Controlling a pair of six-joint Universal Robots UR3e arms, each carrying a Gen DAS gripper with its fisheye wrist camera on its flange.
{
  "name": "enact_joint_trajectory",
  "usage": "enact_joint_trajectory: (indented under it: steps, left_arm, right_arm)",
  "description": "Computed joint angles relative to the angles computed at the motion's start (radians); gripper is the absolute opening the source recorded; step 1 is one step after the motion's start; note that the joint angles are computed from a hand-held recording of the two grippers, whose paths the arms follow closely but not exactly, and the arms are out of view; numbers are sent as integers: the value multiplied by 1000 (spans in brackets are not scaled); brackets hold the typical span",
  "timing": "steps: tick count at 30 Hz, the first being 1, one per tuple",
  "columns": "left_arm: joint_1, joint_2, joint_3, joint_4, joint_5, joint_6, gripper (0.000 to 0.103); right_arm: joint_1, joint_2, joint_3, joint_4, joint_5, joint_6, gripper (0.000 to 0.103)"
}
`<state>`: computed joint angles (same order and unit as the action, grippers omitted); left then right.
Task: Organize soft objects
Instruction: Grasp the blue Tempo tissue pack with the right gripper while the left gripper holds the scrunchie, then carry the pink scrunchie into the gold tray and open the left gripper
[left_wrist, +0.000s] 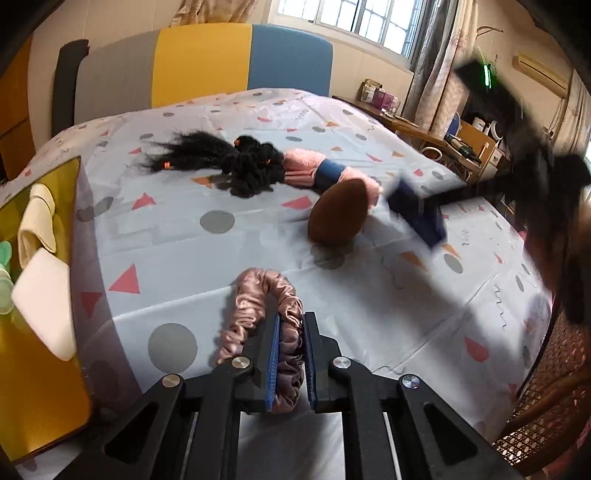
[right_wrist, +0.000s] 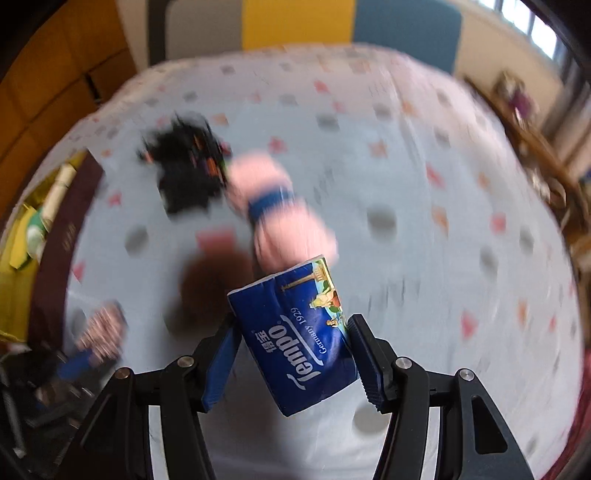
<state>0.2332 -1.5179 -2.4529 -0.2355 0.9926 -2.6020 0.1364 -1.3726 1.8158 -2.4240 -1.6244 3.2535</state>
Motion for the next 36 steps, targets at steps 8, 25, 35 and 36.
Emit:
enact_joint_trajectory:
  steps: [8,25,35,36]
  left_arm:
    - [109,350,-35,-316,-115,58,11]
    - [545,884,82,-999,-188,256,11]
    - [812,940,136,-1168,-195,404,11]
    - [825,932,134,-1167,-192,410,11]
  right_arm:
    - [60,51,54,-101,-77,27,59]
    - [121,95,26,-112,-162,-6,58]
    - [119,96,31,-119,-158,-10,58]
    - [120,96,31,-120,-160,-10,58]
